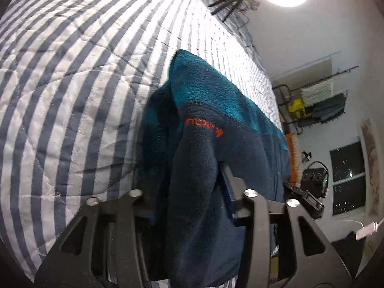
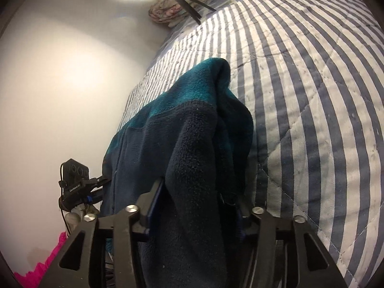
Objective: Fold large clothes
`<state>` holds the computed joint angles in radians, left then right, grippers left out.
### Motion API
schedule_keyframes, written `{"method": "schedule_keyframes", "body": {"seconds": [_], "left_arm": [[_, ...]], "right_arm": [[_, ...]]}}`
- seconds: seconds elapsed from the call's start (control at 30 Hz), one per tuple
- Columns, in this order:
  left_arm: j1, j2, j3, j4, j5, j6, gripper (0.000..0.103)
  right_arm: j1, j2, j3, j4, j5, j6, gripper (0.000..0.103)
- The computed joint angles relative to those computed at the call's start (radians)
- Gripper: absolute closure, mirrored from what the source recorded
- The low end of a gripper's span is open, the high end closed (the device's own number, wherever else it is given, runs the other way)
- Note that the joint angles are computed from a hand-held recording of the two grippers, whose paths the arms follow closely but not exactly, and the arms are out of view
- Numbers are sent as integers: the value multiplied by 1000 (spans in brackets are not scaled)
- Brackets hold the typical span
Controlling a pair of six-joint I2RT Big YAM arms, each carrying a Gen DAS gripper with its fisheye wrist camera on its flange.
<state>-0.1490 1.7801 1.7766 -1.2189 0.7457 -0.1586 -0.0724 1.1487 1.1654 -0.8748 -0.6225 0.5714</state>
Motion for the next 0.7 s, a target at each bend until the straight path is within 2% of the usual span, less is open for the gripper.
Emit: {"method": "schedule_keyframes", "body": {"seconds": [0.07,0.23,0.33,0.37,0.4,0.5,0.6,0.7], "left_arm": [[2,9,6,0,5,-38,37],[24,33,3,-3,97,-59,32],[30,34,-15,32,135,-80,32],[24,30,-16,41,126,-78,35],[22,28,-18,41,125,-65,49],[6,5,-25,53,80,-41,62],[-8,-20,-22,59,26,-12,73],[-29,-36,-5,70,-21,15,77]], "right_arm": [[-10,9,2,-7,-11,8,37],[-37,15,-24,25,-92,35,35],[-19,17,-22,33,-78,27,44],[-10,18,-13,23,-57,13,47],[0,21,3,4,-31,-9,52],[33,28,54,-57,55,-71,64],[70,42,109,-113,155,-114,70],[105,56,162,-153,244,-144,74]]}}
